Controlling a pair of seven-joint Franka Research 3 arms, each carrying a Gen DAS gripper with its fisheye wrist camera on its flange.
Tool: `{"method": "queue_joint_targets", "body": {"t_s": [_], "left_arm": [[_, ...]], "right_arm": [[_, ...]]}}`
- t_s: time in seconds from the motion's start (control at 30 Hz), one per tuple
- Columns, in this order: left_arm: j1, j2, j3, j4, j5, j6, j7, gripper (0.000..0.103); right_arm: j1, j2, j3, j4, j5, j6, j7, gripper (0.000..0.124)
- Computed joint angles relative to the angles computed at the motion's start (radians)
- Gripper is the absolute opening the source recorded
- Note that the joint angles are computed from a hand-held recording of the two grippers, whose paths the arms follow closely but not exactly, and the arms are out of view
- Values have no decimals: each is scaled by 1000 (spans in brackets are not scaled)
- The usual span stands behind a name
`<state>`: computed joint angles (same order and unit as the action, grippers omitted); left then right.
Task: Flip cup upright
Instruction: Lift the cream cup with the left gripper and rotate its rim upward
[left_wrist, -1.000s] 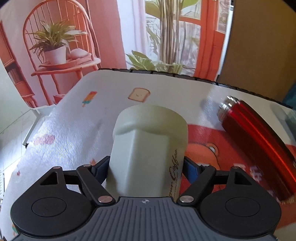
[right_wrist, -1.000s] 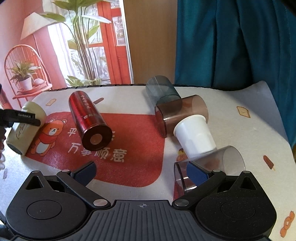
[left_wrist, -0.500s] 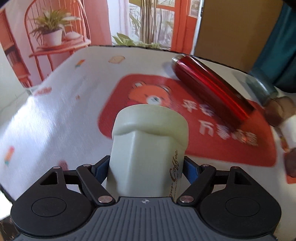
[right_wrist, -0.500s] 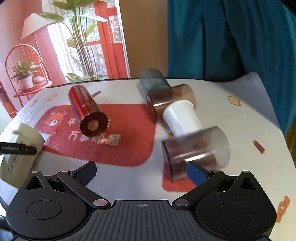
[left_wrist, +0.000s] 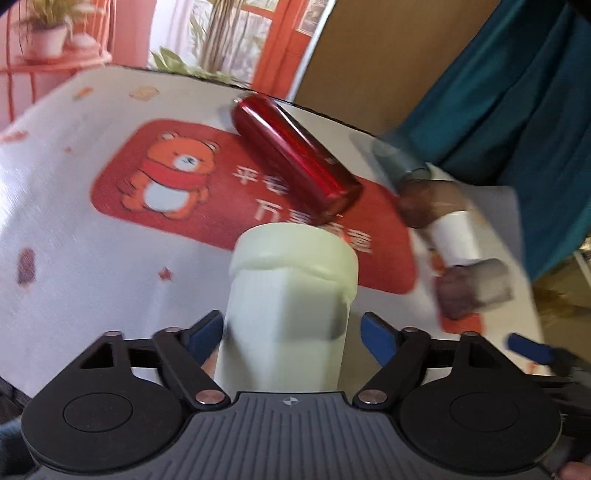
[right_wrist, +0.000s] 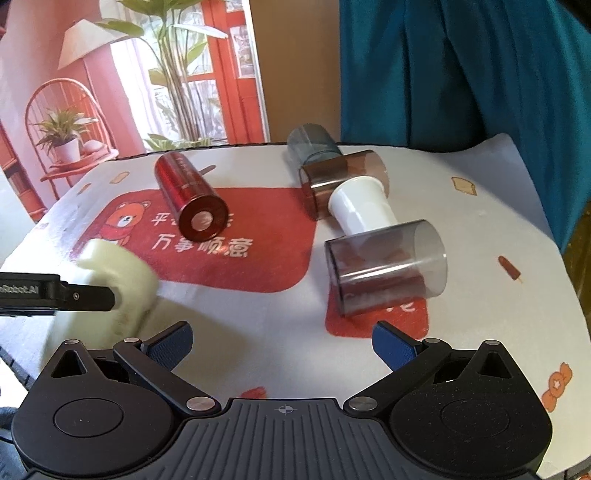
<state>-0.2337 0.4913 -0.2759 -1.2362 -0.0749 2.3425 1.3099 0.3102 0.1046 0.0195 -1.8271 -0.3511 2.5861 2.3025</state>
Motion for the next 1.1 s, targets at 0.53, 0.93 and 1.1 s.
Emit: {"method": "queue_joint_targets", "body": {"t_s": [0.53,0.93,1.1], "left_arm": [[82,-121,-61,-219,-241,130,156,53],[112,-74,-60,-163,-344,135,138,49],[123,7,-75,-41,-358,78,163,52]], "right_arm": [[23,41,10,63,96,-49,-88,103],[1,135,40,176,375,-31,-295,102],[10,173,55,235,474,-67,-426,102]]}}
